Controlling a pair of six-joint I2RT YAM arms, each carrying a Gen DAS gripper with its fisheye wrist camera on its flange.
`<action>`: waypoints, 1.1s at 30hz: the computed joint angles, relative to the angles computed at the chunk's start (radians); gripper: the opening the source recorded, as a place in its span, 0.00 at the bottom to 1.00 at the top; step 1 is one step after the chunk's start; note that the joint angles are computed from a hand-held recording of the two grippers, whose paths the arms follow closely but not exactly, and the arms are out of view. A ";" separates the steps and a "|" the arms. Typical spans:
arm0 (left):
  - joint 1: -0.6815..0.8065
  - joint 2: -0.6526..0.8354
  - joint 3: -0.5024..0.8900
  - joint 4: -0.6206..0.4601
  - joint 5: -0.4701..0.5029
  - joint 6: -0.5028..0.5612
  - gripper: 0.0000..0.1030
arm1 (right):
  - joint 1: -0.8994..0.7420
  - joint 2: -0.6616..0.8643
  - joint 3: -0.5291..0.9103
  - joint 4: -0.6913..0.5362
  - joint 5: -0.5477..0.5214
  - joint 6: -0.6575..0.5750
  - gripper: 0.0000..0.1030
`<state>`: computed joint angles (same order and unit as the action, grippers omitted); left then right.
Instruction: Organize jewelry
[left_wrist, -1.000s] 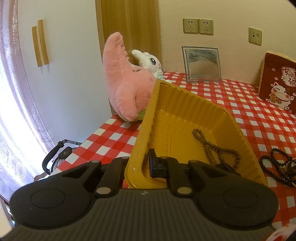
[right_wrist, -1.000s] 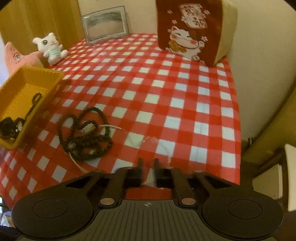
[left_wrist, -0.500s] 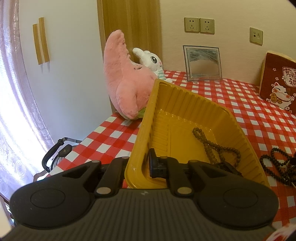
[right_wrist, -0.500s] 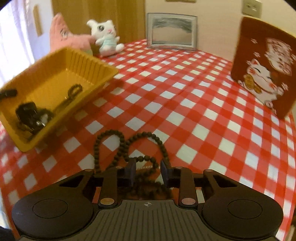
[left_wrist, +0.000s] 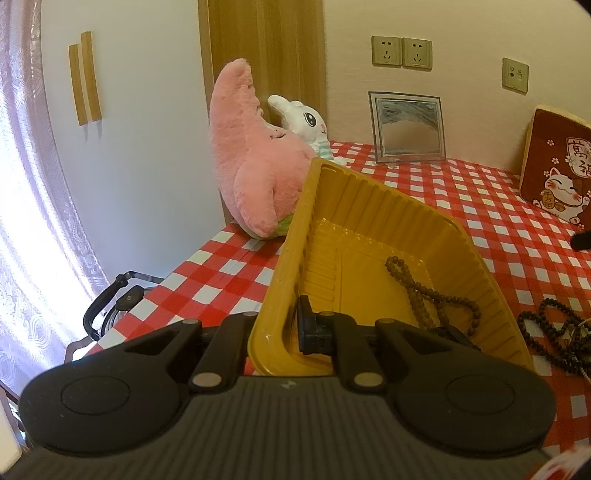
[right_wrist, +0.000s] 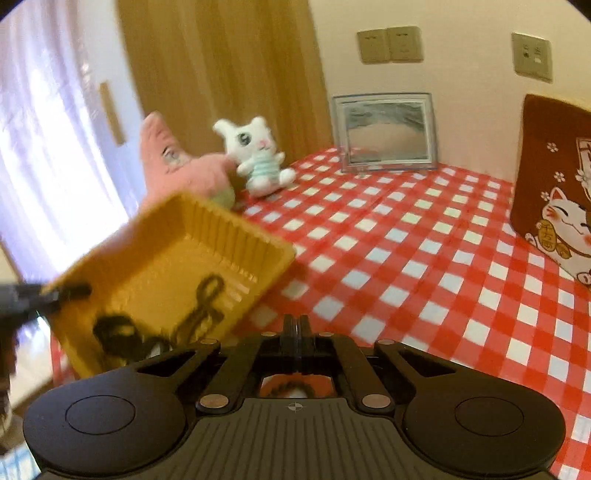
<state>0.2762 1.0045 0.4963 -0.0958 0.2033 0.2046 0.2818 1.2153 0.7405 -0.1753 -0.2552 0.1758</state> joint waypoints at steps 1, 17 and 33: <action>-0.001 0.001 0.000 0.001 0.000 -0.001 0.10 | -0.012 0.015 0.016 -0.013 -0.014 0.014 0.00; -0.001 0.012 0.006 0.003 -0.002 -0.008 0.10 | -0.039 0.134 -0.073 -0.081 0.056 -0.243 0.18; -0.003 0.014 0.005 0.005 -0.008 -0.015 0.10 | -0.059 0.097 0.051 0.005 -0.096 -0.050 0.06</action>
